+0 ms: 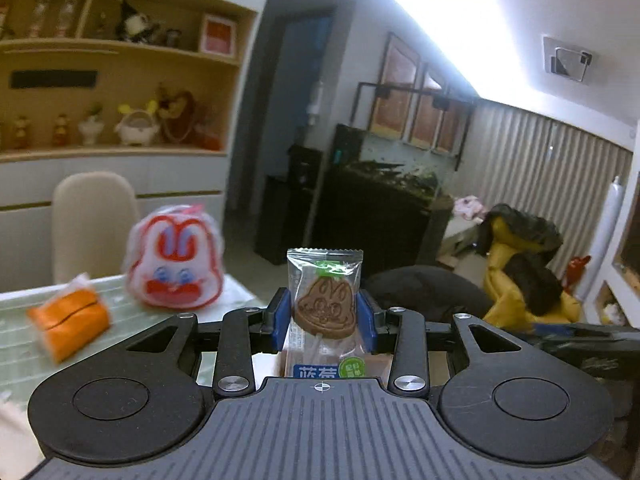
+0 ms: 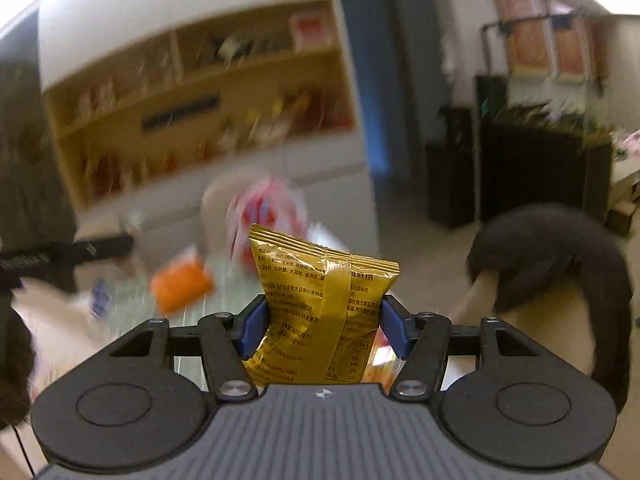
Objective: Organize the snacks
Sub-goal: 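Carry the yellow bag and lollipop into the pink box and release both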
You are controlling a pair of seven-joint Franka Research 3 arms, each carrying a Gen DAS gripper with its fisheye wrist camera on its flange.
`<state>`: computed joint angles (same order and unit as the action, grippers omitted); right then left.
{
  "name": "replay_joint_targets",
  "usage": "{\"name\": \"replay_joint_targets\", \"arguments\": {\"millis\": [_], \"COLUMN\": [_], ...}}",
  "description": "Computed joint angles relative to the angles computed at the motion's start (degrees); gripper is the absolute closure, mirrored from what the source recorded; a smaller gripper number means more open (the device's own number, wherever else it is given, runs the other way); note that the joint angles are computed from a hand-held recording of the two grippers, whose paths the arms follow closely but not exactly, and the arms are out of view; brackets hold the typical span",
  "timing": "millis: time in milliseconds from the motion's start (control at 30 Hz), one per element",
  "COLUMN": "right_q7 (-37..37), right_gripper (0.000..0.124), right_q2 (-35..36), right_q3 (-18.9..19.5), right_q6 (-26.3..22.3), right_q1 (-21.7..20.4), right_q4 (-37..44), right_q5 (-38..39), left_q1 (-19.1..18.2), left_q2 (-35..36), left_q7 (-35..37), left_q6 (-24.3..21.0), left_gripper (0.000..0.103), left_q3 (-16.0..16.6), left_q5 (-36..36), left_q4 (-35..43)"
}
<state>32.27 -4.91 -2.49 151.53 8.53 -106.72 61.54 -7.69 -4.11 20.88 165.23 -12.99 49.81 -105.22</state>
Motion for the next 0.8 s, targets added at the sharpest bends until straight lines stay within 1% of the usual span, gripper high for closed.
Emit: {"name": "replay_joint_targets", "arguments": {"millis": [33,100,167,200,233,267,333,367,400,433,467,500,533,567,600,633,667,700,767,800], "right_q7": [0.9,2.2,4.1,5.9,9.2,13.0,22.0,25.1,27.4,29.2,30.0,30.5,31.3,32.5,34.2,35.7,36.9,38.4,40.0,39.5], "right_gripper": [0.064,0.064,0.064,0.064,0.064,0.064,0.064,0.064,0.064,0.064,0.064,0.064,0.064,0.064,0.064,0.064,0.064,0.064,0.064,0.063], "right_q2": [0.9,2.5,3.5,3.9,4.7,5.5,8.1,9.4,11.0,12.2,13.7,14.7,16.2,17.7,18.7,20.1,21.1,22.6,26.1,28.2], "right_q3": [0.1,0.6,1.2,1.3,1.5,1.5,1.4,1.4,1.5,1.7,2.1,2.5,2.9,3.1,3.2,3.2,3.2,3.2,3.7,4.7], "right_q6": [1.0,4.5,7.2,7.8,8.0,7.7,6.0,5.3,5.0,4.8,4.3,4.1,3.9,3.6,3.7,3.2,3.0,2.9,2.3,1.5], "right_q1": [0.0,-0.1,-0.3,-0.4,-0.6,-0.9,-1.2,-1.2,-1.1,-1.0,-1.1,-1.1,-1.1,-0.8,-0.3,0.0,0.3,0.9,1.4,0.9], "right_q4": [1.7,3.8,4.3,4.3,4.4,4.6,6.0,6.8,7.9,8.7,9.8,10.4,11.6,13.1,13.6,15.1,15.9,17.5,22.0,25.1], "right_q5": [-0.2,-1.8,-4.6,-6.7,-10.2,-14.1,-24.0,-27.9,-31.1,-33.1,-33.9,-34.1,-34.6,-35.5,-36.8,-37.9,-38.9,-40.0,-41.3,-40.6], "left_q1": [-0.3,-0.9,0.1,0.7,1.4,2.6,5.7,7.5,9.2,10.1,9.8,9.4,10.4,9.8,9.1,8.1,6.4,5.6,6.8,6.8], "left_q2": [3.2,9.2,14.8,17.2,19.6,22.5,28.3,31.2,33.6,35.1,35.4,34.6,33.8,32.9,31.9,30.5,29.0,27.7,25.4,24.1], "left_q7": [2.3,8.7,18.6,22.3,25.7,29.6,37.2,40.8,44.0,46.0,45.9,45.4,46.8,46.5,46.0,45.2,43.4,42.3,42.5,42.0], "left_q6": [0.0,2.4,4.5,4.3,3.5,1.9,-2.7,-4.9,-5.5,-4.8,-3.3,0.1,3.6,4.8,4.9,5.4,6.3,7.5,8.7,8.6], "left_gripper": [0.062,0.062,0.062,0.062,0.062,0.062,0.062,0.061,0.061,0.062,0.063,0.062,0.061,0.062,0.062,0.062,0.062,0.062,0.062,0.062], "left_q3": [0.1,0.6,-1.1,-2.2,-3.4,-5.3,-10.1,-12.7,-15.0,-16.3,-15.8,-15.0,-16.1,-15.3,-14.0,-12.3,-9.5,-8.1,-8.3,-7.7], "left_q5": [-2.7,-11.1,-21.9,-25.6,-29.1,-33.4,-42.3,-46.8,-50.6,-53.2,-54.6,-55.7,-57.9,-58.7,-58.8,-58.5,-57.5,-56.9,-57.2,-57.0], "left_q4": [2.8,6.8,9.5,10.8,12.4,14.5,18.6,20.5,21.3,21.0,19.8,17.4,15.1,14.3,13.9,13.2,12.5,11.4,8.9,7.5]}}
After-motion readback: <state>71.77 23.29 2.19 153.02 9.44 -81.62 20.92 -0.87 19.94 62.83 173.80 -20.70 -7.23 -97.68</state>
